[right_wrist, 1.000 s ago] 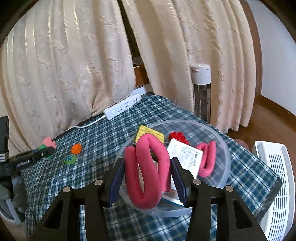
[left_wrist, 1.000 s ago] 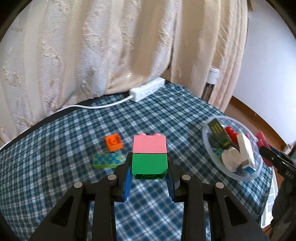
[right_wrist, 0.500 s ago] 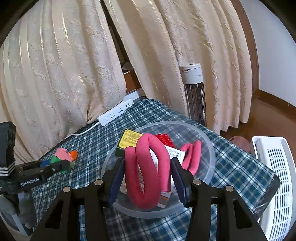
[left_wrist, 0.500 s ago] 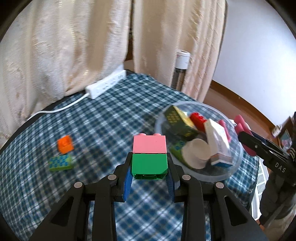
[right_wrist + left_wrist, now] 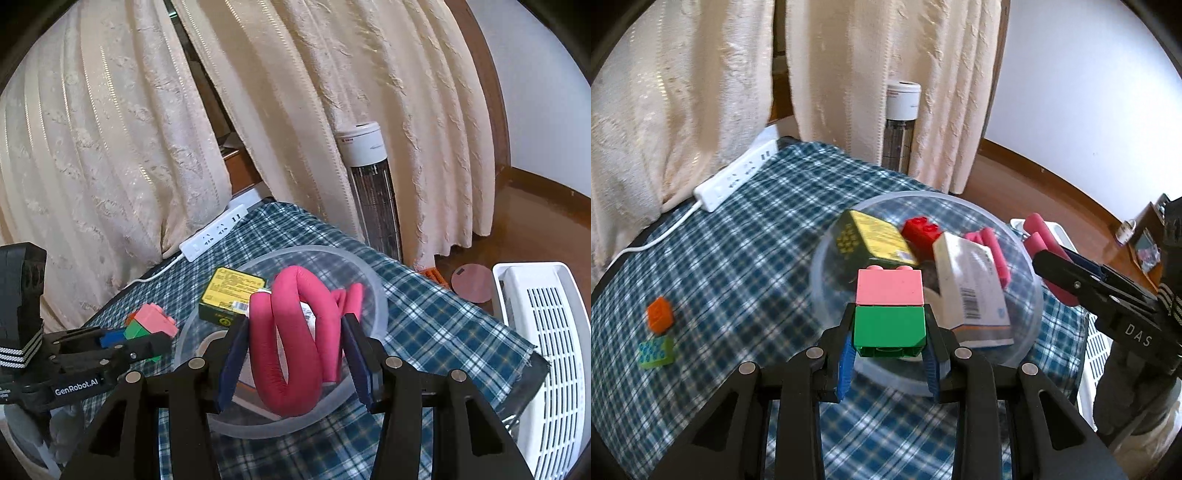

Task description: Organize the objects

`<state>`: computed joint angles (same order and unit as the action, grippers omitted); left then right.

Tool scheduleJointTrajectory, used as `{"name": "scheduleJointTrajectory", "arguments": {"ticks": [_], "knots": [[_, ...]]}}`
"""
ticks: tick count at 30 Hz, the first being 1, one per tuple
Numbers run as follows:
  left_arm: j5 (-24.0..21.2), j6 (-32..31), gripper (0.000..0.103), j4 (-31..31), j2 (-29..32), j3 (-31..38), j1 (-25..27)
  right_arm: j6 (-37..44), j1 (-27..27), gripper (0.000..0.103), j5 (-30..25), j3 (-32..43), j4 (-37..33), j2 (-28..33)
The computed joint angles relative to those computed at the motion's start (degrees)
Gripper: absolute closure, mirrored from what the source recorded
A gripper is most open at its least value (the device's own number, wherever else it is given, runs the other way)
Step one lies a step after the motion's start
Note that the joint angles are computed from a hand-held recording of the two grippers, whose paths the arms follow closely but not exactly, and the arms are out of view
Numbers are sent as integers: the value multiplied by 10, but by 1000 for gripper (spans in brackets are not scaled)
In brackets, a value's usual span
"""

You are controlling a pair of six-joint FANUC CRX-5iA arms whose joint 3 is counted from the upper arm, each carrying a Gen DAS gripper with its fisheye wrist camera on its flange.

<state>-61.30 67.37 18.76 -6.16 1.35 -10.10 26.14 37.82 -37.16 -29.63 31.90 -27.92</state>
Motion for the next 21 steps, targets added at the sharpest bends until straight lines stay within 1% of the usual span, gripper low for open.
{"name": "scheduleJointTrajectory", "arguments": {"ticks": [8, 11, 12, 15, 16, 21], "knots": [[-2, 7, 70, -5, 25, 16, -18, 19, -17, 49, 8, 4, -19, 5], [-6, 9, 70, 1, 32, 19, -19, 18, -19, 49, 8, 5, -12, 9], [-9, 8, 67, 5, 35, 20, -18, 19, -20, 49, 8, 6, -12, 10], [-9, 7, 54, 13, 37, 19, -16, 29, -24, 49, 11, 12, -20, 15], [-9, 8, 52, 12, 36, 20, -16, 32, -26, 49, 11, 13, -22, 17], [-5, 10, 51, 16, 31, 15, -8, 49, -35, 49, 16, 25, -33, 30]]}}
